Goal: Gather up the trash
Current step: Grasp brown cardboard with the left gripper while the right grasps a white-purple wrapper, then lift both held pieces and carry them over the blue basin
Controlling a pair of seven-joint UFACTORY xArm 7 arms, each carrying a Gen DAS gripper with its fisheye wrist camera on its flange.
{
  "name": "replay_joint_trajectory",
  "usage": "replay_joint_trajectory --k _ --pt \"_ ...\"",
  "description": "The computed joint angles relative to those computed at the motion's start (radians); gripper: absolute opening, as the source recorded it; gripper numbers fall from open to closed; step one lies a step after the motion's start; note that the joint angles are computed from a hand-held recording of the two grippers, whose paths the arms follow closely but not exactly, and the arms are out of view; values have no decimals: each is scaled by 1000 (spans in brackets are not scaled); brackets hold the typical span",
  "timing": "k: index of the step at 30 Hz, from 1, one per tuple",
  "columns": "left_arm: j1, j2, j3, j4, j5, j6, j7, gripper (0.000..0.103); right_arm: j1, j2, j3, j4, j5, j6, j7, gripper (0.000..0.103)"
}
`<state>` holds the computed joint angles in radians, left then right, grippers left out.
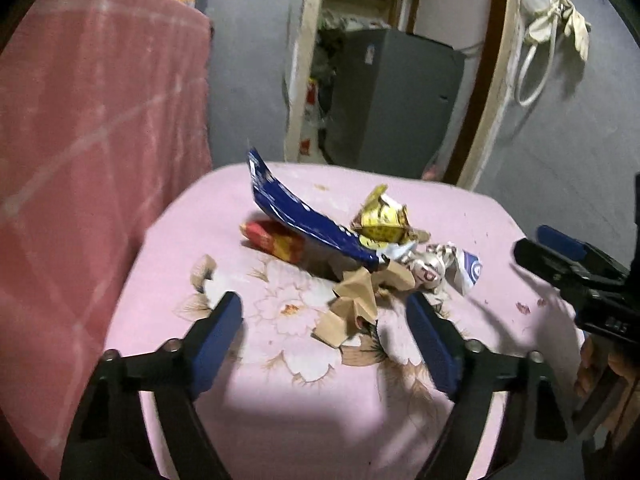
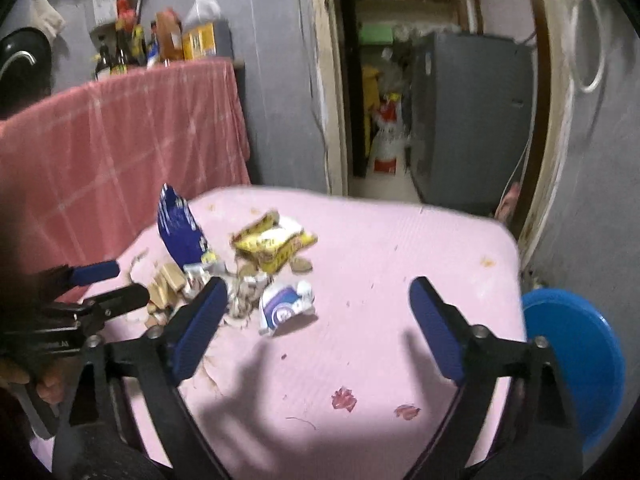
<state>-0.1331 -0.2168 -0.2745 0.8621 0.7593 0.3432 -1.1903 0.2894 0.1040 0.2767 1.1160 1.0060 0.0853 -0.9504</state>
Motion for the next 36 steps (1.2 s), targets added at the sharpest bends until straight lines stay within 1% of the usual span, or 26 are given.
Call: replay_joint_trajectory --k 1,2,3,4,5,7,9,10,12,13,16,18,20,21,22,24,27,30,33,34,36 --pt "-12 13 13 11 -32 -1 38 68 -16 8 9 2 -67 19 63 81" --pt "-22 25 24 16 -62 -7 73 66 10 17 -22 9 -93 40 87 77" --pt "-34 39 38 24 -101 -12 114 62 13 24 -30 14 -141 59 129 74" --pt "-42 45 48 24 -132 -19 144 59 15 34 -38 22 -195 84 171 73" --pt "-50 52 58 25 -164 -28 175 57 12 42 -36 28 -220 97 189 72" --pt "-64 67 76 29 -231 -45 242 56 4 56 -33 45 -266 133 223 72" --pt "-68 75 83 32 -270 -53 284 56 6 80 -40 74 -336 176 282 71" --pt "-76 82 92 36 -306 -58 325 56 4 90 -39 86 -359 192 303 71" --pt "-79 96 97 47 -341 -60 368 55 -1 112 -37 112 -399 220 338 68" --pt "-81 100 99 50 -357 -62 384 53 -4 121 -36 125 -417 237 354 67" --pt "-86 102 107 53 -403 -61 436 44 -18 137 -25 147 -436 270 373 56" --pt "-89 102 109 54 -430 -58 468 38 -22 139 -21 147 -445 278 381 45" --pt "-95 102 114 54 -469 -56 507 28 -28 134 -15 141 -442 277 379 39" --pt "-99 101 116 54 -489 -53 525 26 -29 132 -15 139 -442 279 379 37" --pt "-99 103 114 57 -497 -49 530 25 -30 131 -15 138 -444 280 381 36" --pt "-97 99 109 53 -501 -49 526 24 -31 129 -15 138 -445 281 382 30" --pt "-93 93 102 47 -500 -47 504 22 -42 121 -6 128 -413 279 353 27" --pt "-86 79 92 37 -485 -54 467 21 -47 97 -1 95 -370 253 317 26" --pt "-80 52 75 19 -461 -56 421 21 -60 64 9 59 -286 231 246 26" --pt "-75 44 67 15 -448 -58 400 21 -70 44 19 40 -219 222 189 26" --pt "-61 23 48 7 -412 -65 356 21 -67 14 12 16 -137 210 116 26"
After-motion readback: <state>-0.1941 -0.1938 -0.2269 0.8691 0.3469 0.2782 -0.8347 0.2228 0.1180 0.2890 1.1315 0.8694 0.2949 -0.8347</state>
